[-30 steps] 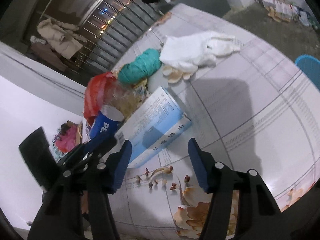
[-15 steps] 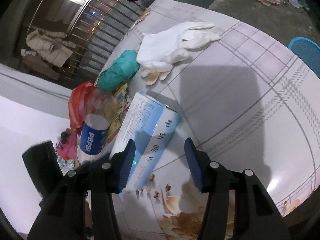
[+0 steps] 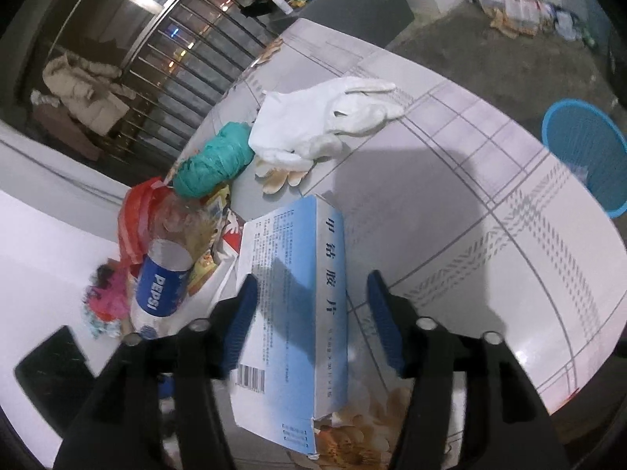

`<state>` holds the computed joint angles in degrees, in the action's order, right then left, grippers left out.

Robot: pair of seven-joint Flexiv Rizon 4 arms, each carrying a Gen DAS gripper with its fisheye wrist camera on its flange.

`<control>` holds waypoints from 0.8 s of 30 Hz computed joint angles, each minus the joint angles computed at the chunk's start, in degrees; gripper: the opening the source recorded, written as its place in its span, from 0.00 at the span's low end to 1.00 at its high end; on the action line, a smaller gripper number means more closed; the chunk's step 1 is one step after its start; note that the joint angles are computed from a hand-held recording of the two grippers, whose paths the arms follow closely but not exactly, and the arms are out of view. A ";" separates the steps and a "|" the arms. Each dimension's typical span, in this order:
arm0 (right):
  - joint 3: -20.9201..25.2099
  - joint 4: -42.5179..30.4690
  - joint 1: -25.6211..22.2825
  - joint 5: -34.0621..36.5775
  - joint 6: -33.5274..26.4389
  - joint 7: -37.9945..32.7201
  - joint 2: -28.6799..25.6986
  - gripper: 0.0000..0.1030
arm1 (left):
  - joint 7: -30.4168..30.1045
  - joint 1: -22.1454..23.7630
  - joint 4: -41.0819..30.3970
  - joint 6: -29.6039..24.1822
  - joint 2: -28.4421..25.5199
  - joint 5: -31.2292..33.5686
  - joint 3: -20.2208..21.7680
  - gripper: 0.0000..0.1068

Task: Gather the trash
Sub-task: 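Grasp the blue-and-white box with the right tool while the left tool grasps the red bag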

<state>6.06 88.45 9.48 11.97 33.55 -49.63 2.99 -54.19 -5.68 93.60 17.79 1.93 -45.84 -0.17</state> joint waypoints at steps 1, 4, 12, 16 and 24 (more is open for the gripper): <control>0.27 -0.32 0.27 -1.72 -0.56 0.31 -0.33 0.64 | -0.48 0.15 0.86 2.32 1.06 1.54 0.37 0.34; 0.76 -1.51 1.08 -5.13 -2.54 -0.07 -1.28 0.74 | -1.35 0.82 2.48 6.46 2.66 4.07 1.38 0.34; 2.09 -4.20 3.77 -15.74 -7.75 0.31 -3.87 0.86 | -3.00 1.45 2.70 15.25 4.08 6.39 2.19 0.34; 2.48 -5.42 5.11 -19.04 -10.30 -0.07 -5.05 0.87 | -2.04 1.46 1.60 17.68 4.07 7.13 2.22 0.34; 2.82 -6.64 7.04 -23.12 -13.57 -3.84 -6.84 0.87 | -3.49 1.94 -4.23 22.96 -0.12 12.14 0.58 0.34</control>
<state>8.87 81.81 16.52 -11.14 19.98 -53.47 -3.85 -57.69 -3.74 89.37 40.75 1.81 -33.69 0.41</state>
